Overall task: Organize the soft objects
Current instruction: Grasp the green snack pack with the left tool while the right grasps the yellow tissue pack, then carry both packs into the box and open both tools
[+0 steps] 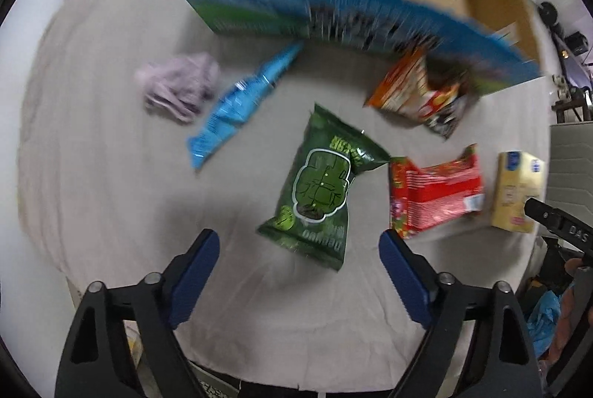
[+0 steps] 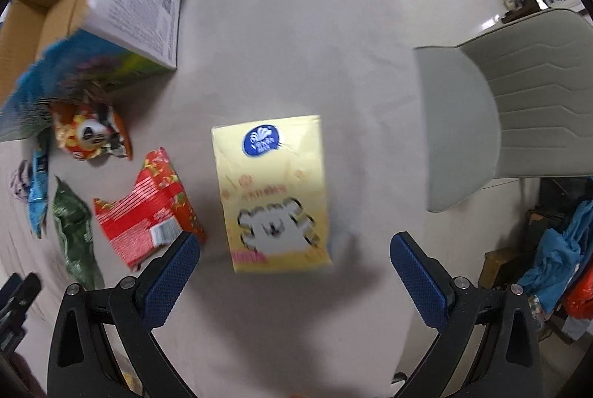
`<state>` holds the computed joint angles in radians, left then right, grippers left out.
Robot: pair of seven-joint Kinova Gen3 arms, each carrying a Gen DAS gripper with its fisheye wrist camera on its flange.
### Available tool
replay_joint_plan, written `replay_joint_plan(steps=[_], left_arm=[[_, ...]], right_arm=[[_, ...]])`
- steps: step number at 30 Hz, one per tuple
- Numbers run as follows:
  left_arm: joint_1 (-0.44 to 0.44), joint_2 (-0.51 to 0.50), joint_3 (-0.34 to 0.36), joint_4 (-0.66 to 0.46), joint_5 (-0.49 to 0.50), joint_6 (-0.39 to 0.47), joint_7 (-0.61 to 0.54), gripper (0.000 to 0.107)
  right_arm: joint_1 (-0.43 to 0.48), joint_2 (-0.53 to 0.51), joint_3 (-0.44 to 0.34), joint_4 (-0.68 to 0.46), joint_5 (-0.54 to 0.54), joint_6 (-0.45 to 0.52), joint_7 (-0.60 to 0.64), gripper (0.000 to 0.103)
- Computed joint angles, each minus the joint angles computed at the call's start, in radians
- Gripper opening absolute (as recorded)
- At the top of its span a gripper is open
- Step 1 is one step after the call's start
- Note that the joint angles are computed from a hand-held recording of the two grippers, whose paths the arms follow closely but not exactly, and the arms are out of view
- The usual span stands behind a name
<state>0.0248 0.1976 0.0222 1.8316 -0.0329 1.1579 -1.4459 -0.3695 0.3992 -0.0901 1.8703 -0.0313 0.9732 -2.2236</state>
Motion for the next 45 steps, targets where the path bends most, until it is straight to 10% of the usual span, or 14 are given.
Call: replay_joint_plan(steps=[8,16,31,45], left_arm=[[-0.041,0.196,0.004,-0.018,0.065,-0.054,-0.074,0.067],[-0.058,0.229,0.001,0.032,0.097,-0.133,-0.13,0.045],[-0.066,0.003,-0.002,0.128,0.129,-0.156,-0.16,0.039],[-0.064,-0.174,-0.009,-0.157,0.203,0.027,-0.236,0.039]], right_arm=[[0.045,0.091,-0.003,0.003,-0.064,-0.045,0.048,0.1],[0.07,0.123,0.006,0.025,-0.099,-0.069,0.062,0.069],[0.048,-0.155,-0.038,0.133,-0.162,-0.048,0.053,0.067],[-0.017,-0.366,-0.073,-0.219,-0.102,0.194,0.025,0.067]])
